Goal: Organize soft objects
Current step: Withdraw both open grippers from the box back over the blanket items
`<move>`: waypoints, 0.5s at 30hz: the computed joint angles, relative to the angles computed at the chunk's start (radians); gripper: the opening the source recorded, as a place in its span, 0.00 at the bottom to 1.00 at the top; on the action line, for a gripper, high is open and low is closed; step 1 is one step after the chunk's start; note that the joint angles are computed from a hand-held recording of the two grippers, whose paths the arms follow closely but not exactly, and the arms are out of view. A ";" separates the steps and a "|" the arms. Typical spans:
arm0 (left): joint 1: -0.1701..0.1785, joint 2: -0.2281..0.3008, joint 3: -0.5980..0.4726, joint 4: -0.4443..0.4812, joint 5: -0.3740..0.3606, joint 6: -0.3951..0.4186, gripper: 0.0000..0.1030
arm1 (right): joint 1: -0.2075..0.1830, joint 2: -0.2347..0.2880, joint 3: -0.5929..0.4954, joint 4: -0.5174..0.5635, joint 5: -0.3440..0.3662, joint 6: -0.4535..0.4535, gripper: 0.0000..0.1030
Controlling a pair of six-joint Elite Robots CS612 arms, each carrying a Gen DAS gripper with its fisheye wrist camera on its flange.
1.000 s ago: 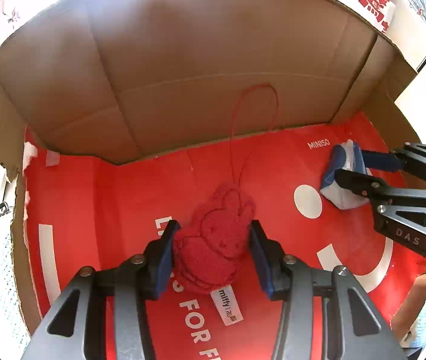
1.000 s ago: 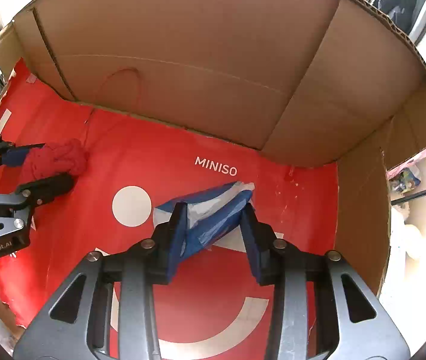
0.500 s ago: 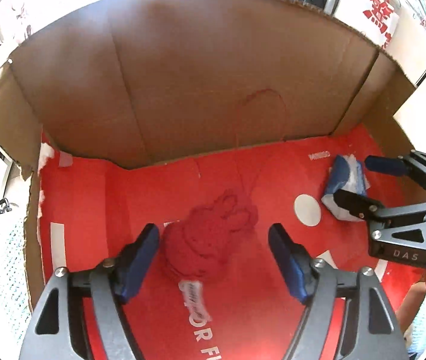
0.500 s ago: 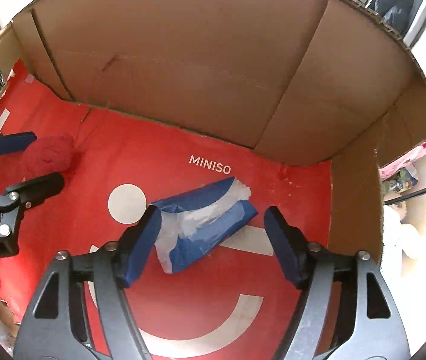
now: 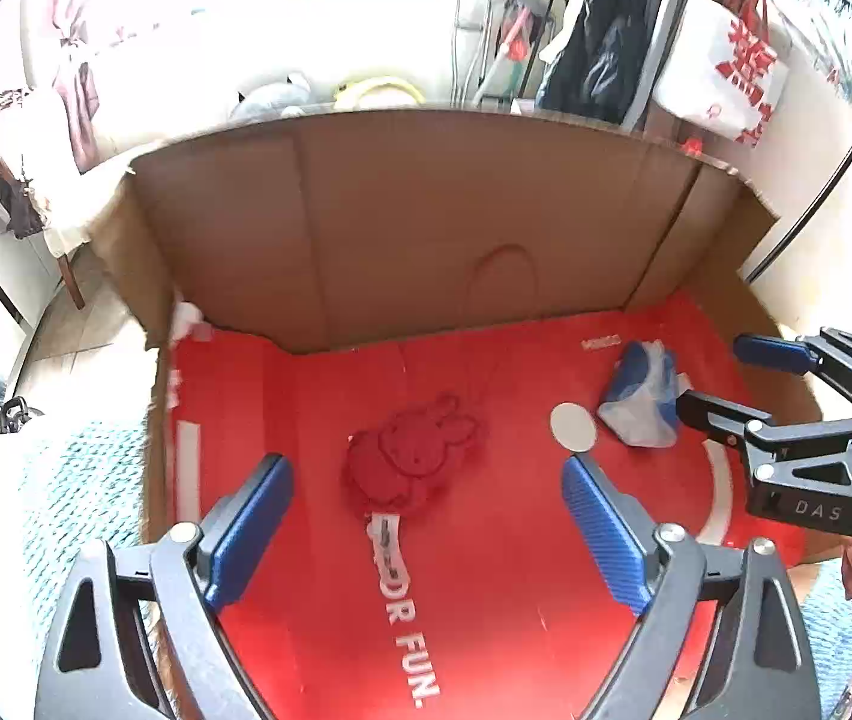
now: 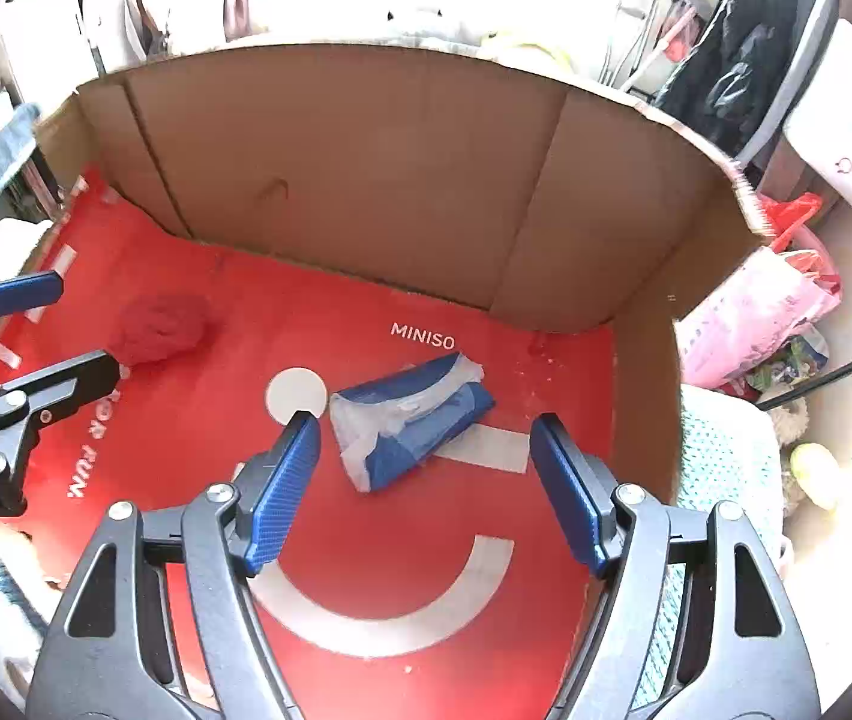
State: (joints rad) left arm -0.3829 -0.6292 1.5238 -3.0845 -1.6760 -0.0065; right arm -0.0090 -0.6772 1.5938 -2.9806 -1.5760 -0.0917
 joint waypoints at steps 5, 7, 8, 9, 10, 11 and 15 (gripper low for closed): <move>0.017 -0.034 0.062 -0.101 -0.015 -0.013 0.97 | 0.004 -0.045 0.063 -0.089 0.017 0.023 0.77; 0.013 -0.050 0.101 -0.160 -0.014 -0.020 0.98 | 0.004 -0.072 0.104 -0.143 0.020 0.031 0.77; 0.017 -0.053 0.107 -0.179 -0.019 -0.019 0.99 | 0.003 -0.082 0.122 -0.170 0.028 0.034 0.77; 0.014 -0.057 0.119 -0.207 -0.018 -0.022 1.00 | 0.002 -0.093 0.143 -0.202 0.036 0.037 0.77; 0.014 -0.069 0.143 -0.249 -0.019 -0.026 1.00 | 0.001 -0.101 0.160 -0.231 0.038 0.040 0.77; 0.015 -0.074 0.155 -0.274 -0.021 -0.029 1.00 | -0.002 -0.108 0.153 -0.231 0.042 0.038 0.79; 0.003 -0.094 0.208 -0.388 -0.002 -0.034 1.00 | 0.003 -0.139 0.211 -0.333 0.040 0.038 0.83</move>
State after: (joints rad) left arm -0.3797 -0.7230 1.7316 -3.4721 -1.6777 -0.0402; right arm -0.0064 -0.8161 1.8047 -3.3137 -1.5364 -0.0532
